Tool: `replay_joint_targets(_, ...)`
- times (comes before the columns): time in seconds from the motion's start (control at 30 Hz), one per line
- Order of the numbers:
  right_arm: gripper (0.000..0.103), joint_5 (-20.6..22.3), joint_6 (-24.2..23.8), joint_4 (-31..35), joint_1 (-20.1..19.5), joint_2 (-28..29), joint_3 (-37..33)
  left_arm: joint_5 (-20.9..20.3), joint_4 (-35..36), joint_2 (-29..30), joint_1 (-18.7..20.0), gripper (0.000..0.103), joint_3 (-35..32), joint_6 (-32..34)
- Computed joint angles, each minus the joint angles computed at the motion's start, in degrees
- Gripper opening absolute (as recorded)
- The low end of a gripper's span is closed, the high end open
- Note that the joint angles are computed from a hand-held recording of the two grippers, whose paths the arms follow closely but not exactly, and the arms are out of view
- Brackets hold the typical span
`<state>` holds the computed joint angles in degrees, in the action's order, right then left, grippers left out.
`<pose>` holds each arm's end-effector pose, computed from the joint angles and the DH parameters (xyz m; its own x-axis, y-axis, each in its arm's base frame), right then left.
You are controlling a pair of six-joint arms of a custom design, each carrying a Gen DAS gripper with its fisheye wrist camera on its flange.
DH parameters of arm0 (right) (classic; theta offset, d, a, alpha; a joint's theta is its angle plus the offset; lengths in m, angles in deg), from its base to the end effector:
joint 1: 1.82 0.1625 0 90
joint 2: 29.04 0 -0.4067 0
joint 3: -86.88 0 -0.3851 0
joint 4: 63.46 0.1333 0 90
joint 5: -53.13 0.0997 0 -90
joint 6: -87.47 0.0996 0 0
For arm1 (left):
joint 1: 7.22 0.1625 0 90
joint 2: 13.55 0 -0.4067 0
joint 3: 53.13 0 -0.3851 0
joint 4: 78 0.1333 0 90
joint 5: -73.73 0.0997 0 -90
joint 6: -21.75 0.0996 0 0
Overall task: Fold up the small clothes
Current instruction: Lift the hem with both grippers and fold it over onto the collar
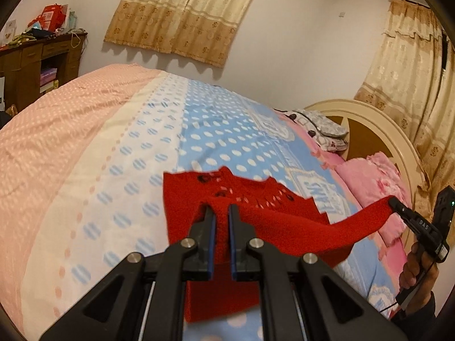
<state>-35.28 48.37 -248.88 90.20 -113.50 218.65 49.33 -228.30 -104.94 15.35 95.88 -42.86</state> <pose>0.1515 -0.4360 0.2920 -0.7599 -0.4642 0.4551 -0.6478 0.4826 -0.5894 -0.1891 -0.3212 0.2074 -0.9182 -0.1898 -0.3478 0.2167 0.4942 -0.8419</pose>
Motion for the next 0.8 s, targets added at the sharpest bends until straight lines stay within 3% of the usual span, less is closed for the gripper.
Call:
replay_joint_targets(0.17, 0.007, -3.6, 1.1, 0.3, 2.5, 6.4, -6.2, -0.2, -14.9, 6.1, 6.1, 0.008, -2.8, 13.6)
replay_joint_targets(0.4, 0.007, -8.5, 1.6, 0.2, 3.4, 16.0, -14.1, -5.2, -29.1, 15.1, 17.0, 0.008, -7.9, 26.1)
replay_joint_targets(0.8, 0.007, -16.2, 4.4, 1.8, 0.8, 29.4, -26.2, -10.4, -32.8, 25.0, 28.3, 0.008, -17.3, 36.3)
